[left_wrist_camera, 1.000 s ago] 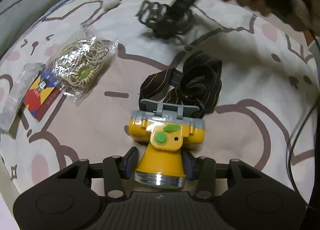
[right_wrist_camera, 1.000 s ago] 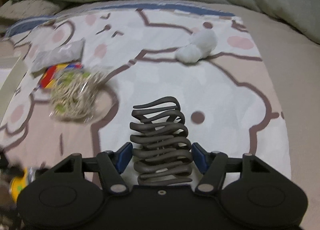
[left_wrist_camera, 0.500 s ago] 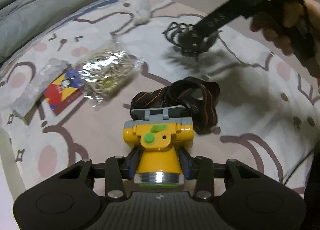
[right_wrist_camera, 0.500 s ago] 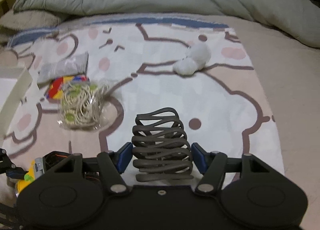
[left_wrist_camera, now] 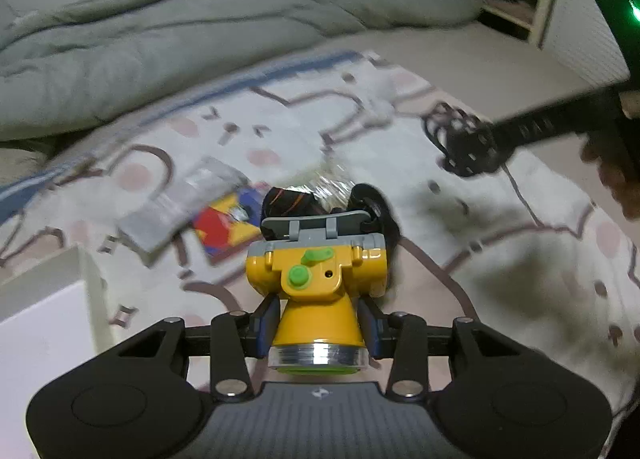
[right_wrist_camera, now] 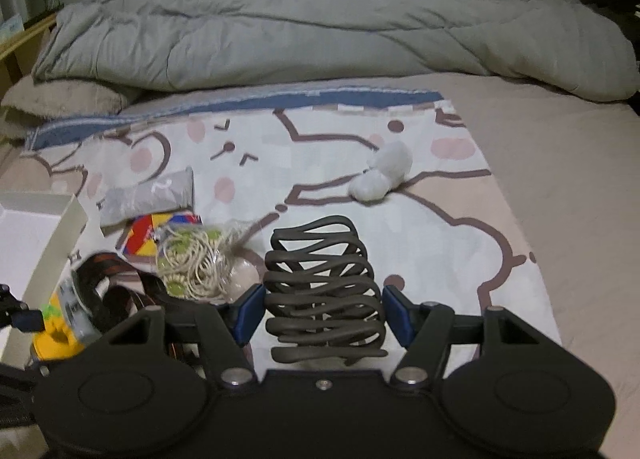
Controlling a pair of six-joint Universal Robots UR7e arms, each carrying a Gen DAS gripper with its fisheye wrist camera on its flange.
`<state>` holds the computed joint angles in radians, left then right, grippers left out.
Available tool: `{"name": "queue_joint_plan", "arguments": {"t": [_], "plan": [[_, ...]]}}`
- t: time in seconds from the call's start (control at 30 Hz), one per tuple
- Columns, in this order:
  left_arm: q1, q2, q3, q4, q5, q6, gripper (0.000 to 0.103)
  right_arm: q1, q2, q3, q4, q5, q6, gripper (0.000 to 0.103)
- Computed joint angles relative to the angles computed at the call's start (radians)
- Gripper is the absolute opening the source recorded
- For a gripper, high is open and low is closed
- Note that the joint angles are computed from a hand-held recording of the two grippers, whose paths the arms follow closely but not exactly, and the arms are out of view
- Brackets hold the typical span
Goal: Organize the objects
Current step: 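Carry the headlamp and coiled clip over the white tray with both tools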
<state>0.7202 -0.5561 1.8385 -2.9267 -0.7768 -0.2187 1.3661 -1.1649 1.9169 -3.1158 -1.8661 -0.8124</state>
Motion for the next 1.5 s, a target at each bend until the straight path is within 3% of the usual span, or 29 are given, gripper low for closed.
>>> {"name": "queue_joint_plan", "arguments": {"t": [0.13,0.3,0.67,1.0,1.17,1.5], "plan": [[-0.017,-0.001,0.013,-0.060,0.088,0.009,0.043,0.008,-0.010,0.020,-0.036,0.018,0.003,0.064],[-0.026,-0.017,0.030,-0.119,0.143,0.014,0.043,0.023,-0.021,0.044,-0.081,0.038,0.030,0.064],[-0.025,-0.075,0.073,-0.217,0.215,0.017,0.043,0.076,-0.006,0.091,-0.222,0.060,0.087,0.065],[-0.008,-0.139,0.100,-0.313,0.284,0.092,0.043,0.125,0.046,0.100,-0.301,0.060,0.116,0.065],[0.004,-0.203,0.149,-0.362,0.310,0.117,0.043,0.150,0.070,0.097,-0.307,0.059,0.140,0.065],[0.035,-0.348,0.258,-0.342,0.423,0.140,0.043,0.240,0.170,0.068,-0.299,0.077,0.194,0.065]]}}
